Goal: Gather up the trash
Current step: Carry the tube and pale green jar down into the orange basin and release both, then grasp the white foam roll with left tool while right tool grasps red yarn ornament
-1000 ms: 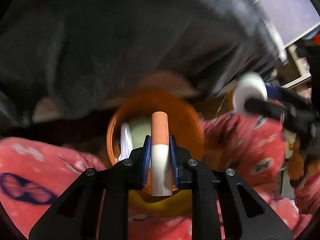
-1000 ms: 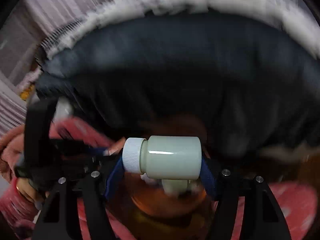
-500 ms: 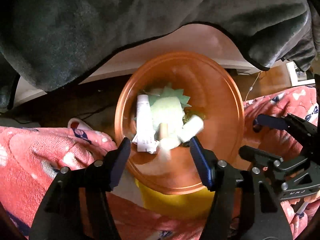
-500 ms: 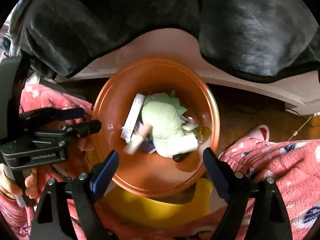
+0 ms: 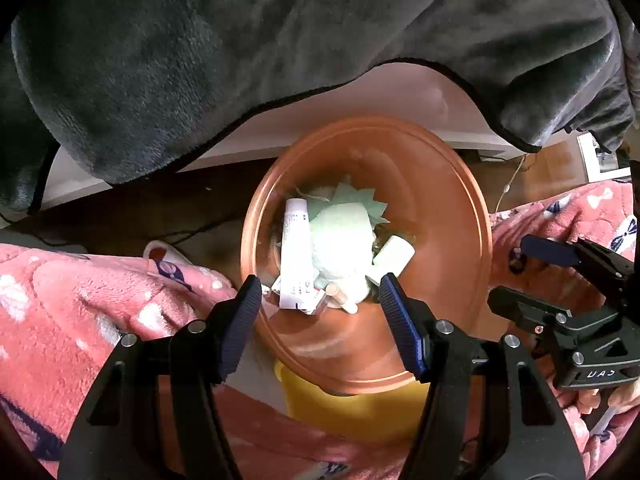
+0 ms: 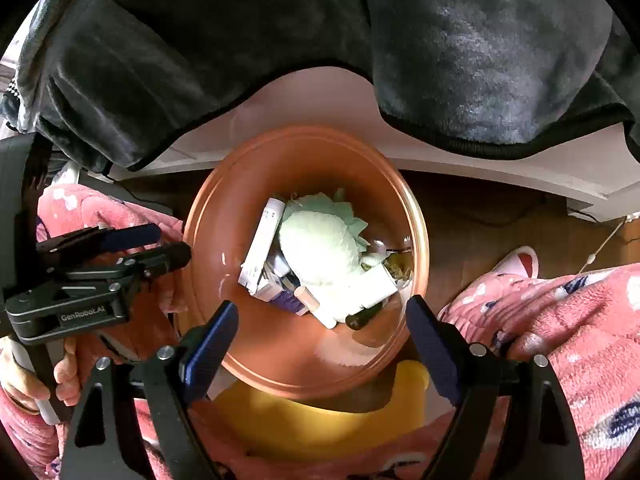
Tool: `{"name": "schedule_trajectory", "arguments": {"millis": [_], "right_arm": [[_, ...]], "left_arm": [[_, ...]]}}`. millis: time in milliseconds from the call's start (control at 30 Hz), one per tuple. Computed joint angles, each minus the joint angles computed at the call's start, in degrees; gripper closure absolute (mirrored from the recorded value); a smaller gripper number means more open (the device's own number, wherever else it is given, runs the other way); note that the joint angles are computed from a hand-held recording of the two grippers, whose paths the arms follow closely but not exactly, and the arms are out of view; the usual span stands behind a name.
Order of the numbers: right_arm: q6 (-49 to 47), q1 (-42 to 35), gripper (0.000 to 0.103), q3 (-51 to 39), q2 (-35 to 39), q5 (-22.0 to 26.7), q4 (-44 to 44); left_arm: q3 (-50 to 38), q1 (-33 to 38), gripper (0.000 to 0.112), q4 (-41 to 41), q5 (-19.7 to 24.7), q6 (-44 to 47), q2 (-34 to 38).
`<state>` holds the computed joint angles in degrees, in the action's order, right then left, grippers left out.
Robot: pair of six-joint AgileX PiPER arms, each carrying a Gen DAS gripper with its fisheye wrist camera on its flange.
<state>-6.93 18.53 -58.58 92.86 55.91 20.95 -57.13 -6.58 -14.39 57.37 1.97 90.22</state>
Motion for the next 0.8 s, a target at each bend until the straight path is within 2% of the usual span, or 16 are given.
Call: {"name": "schedule_trajectory", "arguments": {"millis": [267, 533, 633, 700, 767, 800], "right_arm": [[-0.01, -0.52, 0.019, 0.48, -0.90, -0.62, 0.48], [-0.80, -1.59, 0.019, 0.70, -0.32, -0.64, 1.85], [-1.46, -1.77, 0.019, 0.96, -0.10, -0.75, 2.45], [-2.00, -1.65, 0.019, 1.10, -0.05, -0.89, 2.78], [-2.84, -1.60, 0.019, 1.50, -0.27, -1.22, 3.34], [-3.22, -1.56, 0.019, 1.68, -0.40, -1.35, 3.60]], "left_arm": [[0.94, -0.69, 0.052, 1.76, -1.36, -1.49, -1.12], [1.81, -1.31, 0.047, 5.11, -3.25, -3.55, -7.41], [-1.02, -0.90, 0.047, 6.19, -0.84, -2.47, -11.50], [-5.86, 1.21, 0.047, 4.43, 2.54, 0.82, -14.37], [-11.08, 3.36, 0.040, 2.90, 5.11, 2.67, -15.15], [-16.33, 5.62, 0.033, 1.54, 6.85, 3.88, -14.59]]}}
